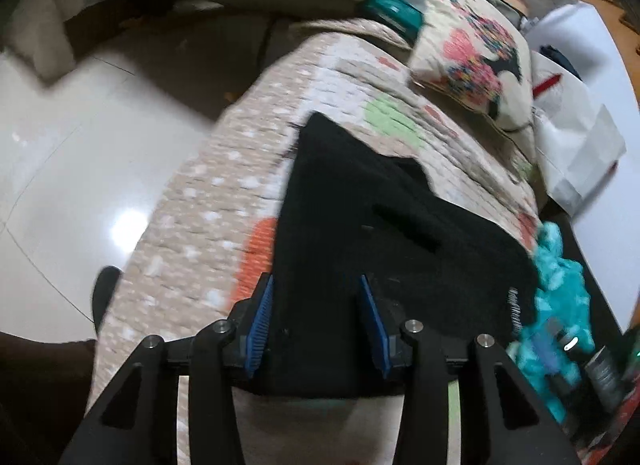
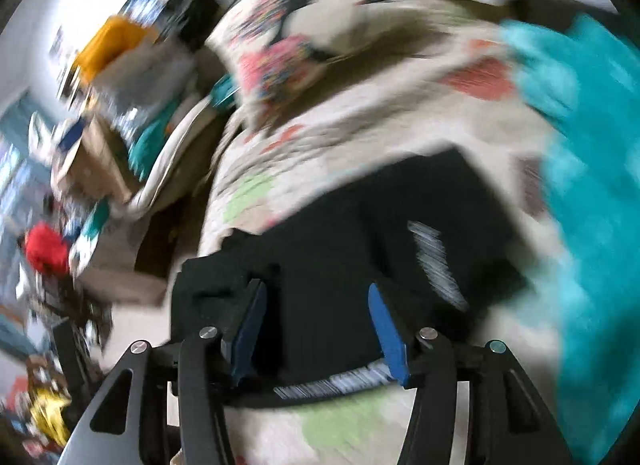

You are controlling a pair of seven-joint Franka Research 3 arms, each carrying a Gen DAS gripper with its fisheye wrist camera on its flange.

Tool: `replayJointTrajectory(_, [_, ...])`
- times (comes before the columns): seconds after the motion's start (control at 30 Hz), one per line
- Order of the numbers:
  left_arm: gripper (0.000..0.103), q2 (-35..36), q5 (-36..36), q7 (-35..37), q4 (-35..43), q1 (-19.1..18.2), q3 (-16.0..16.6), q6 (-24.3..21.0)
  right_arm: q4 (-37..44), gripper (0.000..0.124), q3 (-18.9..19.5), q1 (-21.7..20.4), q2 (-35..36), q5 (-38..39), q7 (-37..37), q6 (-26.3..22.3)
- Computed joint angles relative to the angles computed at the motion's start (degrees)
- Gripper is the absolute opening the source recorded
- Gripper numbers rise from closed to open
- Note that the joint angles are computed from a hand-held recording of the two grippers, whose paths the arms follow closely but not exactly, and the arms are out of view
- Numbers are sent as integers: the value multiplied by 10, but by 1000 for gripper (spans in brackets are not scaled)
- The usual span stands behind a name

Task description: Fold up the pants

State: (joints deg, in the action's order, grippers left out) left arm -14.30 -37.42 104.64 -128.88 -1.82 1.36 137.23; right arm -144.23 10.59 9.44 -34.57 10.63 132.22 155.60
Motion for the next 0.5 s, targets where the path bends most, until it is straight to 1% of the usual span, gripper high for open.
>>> replayJointTrajectory(0.03, [47,1,-4,4,12,-5,-1,-12,-25,58,11,-15,-25,22,8,1])
replayJointTrajectory(0.07, [50,4,-2,10,25,-9,-4,-20,-47,60,3,-10,-42,24,32,3])
replayJointTrajectory(0.1, [50,7,2,13,35,-12,-9,-24,-70,60,-11,-1,-55,41,50,13])
replayJointTrajectory(0.13, [50,18,9,20,60,-19,-15,-38,-80,60,-24,6,-59,57,51,20])
replayJointTrajectory(0.17, [50,32,14,28,85,-24,-20,-54,-91,60,-36,14,-60,75,51,32])
replayJointTrajectory(0.23, [52,62,21,47,136,-34,-35,-86,-99,60,-35,9,-57,82,51,48])
replayJointTrajectory(0.3, [53,90,41,57,175,-39,-55,-96,-98,60,-22,-9,-50,68,50,47])
replayJointTrajectory(0.37, [53,128,86,68,221,-50,-82,-96,-99,60,-16,-20,-45,62,57,43])
replayJointTrajectory(0.4, [53,142,95,73,236,-52,-90,-99,-102,60,-22,-13,-42,69,58,49])
replayJointTrajectory(0.43, [53,169,105,81,267,-58,-102,-110,-110,60,-35,0,-42,84,54,60])
replayJointTrajectory(0.5, [53,211,113,90,315,-61,-119,-133,-115,60,-36,2,-35,93,54,75])
